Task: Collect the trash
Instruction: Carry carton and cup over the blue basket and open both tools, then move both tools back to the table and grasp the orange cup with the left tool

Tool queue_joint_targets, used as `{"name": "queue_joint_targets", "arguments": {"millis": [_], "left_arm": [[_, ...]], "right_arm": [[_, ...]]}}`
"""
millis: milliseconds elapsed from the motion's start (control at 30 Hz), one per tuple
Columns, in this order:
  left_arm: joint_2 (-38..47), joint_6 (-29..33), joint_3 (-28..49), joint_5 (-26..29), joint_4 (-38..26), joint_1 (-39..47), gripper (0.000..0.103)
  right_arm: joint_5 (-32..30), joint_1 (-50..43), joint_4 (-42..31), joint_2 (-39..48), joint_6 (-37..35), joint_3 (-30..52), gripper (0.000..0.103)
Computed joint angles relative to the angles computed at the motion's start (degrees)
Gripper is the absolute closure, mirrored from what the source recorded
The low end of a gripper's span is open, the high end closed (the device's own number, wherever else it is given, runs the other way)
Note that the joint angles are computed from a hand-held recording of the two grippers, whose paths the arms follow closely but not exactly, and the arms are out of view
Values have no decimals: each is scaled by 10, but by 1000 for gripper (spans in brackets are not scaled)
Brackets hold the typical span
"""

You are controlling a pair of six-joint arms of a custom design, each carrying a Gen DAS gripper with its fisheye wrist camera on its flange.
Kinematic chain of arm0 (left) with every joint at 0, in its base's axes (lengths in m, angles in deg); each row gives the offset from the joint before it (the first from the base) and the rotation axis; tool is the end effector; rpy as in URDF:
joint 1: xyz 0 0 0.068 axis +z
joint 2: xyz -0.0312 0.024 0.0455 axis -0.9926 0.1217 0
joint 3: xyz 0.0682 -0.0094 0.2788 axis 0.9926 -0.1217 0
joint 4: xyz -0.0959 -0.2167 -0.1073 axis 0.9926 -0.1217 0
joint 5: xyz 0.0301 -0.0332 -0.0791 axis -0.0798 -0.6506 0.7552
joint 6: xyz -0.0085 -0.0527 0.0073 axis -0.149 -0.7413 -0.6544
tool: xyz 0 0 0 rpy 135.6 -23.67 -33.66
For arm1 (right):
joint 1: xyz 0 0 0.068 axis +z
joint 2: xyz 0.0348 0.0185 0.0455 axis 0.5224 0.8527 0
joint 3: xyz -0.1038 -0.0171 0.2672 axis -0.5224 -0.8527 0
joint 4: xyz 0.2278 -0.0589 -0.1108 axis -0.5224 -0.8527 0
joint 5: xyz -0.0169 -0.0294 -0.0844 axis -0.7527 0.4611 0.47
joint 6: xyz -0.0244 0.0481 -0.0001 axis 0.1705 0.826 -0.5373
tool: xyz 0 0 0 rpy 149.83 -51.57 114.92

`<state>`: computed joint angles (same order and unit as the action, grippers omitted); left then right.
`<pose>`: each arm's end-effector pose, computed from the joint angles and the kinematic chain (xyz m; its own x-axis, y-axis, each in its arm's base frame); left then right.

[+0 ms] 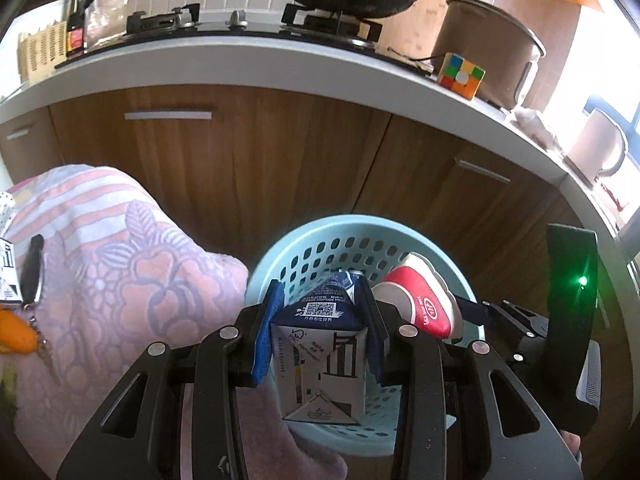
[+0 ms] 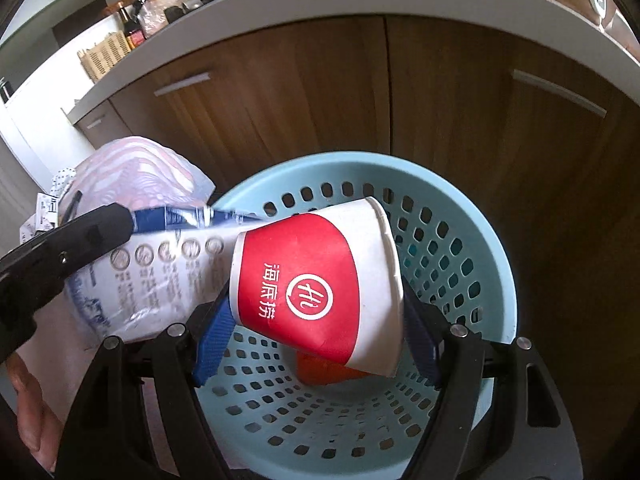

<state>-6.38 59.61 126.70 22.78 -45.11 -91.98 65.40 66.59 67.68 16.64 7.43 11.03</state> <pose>0.2835 -0.0568 0.2145 -0.7380 0.1921 -0.6469 0.4136 0.8862 -0.2087 0.2453 0.1627 0.1699 -0.8108 0.2246 -0.5405 0.1106 0.9656 0.2353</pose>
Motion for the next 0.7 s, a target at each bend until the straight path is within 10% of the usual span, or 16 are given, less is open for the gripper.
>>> {"name": "queue_joint_targets", "arguments": {"millis": [167, 267, 700], "left_arm": [[10, 1, 0, -2, -4, -1, 67], [-1, -7, -4, 0, -3, 9, 45], [-98, 16, -15, 77, -59, 106, 45]], "right_arm": [[-14, -13, 7, 17, 4, 0, 31], [-20, -11, -2, 33, 9, 20, 31], [9, 29, -38, 13, 17, 43, 26]]}}
